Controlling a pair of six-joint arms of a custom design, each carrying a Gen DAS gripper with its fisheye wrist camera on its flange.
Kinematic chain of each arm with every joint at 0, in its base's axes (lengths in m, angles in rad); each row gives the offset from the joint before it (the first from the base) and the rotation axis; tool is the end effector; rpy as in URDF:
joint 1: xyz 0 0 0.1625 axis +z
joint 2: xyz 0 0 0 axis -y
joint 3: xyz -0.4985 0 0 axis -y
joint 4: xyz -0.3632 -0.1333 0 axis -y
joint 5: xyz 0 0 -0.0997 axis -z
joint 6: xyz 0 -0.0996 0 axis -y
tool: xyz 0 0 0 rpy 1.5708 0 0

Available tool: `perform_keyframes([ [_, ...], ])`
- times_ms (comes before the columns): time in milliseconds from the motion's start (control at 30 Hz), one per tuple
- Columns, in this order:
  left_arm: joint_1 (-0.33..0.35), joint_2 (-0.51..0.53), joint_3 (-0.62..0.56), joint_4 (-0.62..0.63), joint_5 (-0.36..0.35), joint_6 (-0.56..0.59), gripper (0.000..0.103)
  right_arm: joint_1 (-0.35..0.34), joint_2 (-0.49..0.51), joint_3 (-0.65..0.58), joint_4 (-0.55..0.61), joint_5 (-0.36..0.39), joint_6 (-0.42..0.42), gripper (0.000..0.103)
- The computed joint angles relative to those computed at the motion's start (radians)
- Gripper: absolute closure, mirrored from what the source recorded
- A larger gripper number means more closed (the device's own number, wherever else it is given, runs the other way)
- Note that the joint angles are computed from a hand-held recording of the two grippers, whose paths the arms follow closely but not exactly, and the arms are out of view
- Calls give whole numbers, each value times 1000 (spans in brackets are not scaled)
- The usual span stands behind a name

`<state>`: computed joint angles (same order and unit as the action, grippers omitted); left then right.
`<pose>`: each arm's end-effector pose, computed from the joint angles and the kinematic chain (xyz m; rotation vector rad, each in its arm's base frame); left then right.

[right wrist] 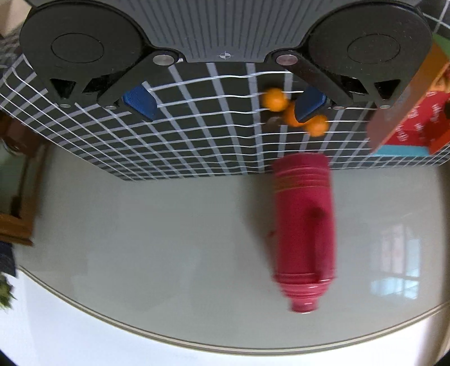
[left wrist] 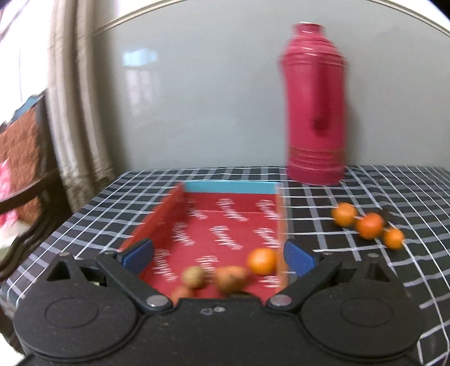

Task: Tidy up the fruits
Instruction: 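Lower the left gripper onto a small orange and close it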

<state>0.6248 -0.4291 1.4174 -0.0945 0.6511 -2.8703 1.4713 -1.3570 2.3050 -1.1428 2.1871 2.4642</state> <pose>-0.3730 -0.5311 -0.0429 0.9636 2.0681 -1.1151 0.0340 -0.4221 0.2726 -0.1286 -1.5941 1.4994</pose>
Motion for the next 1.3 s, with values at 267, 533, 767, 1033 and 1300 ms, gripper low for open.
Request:
perform_keyframes([
  [267, -45, 86, -74, 33, 130, 88, 13, -58, -120, 74, -32, 47, 118, 0],
  [533, -66, 203, -196, 92, 162, 64, 22, -76, -170, 123, -92, 38, 110, 0],
  [767, -90, 281, -290, 132, 139, 44, 23, -90, -181, 122, -91, 37, 101, 0],
  [1033, -81, 385, -498, 371, 136, -100, 43, -111, -200, 135, -95, 26, 109, 0],
  [1300, -69, 469, -672, 565, 158, -187, 81, -135, -210, 140, -92, 36, 98, 0],
])
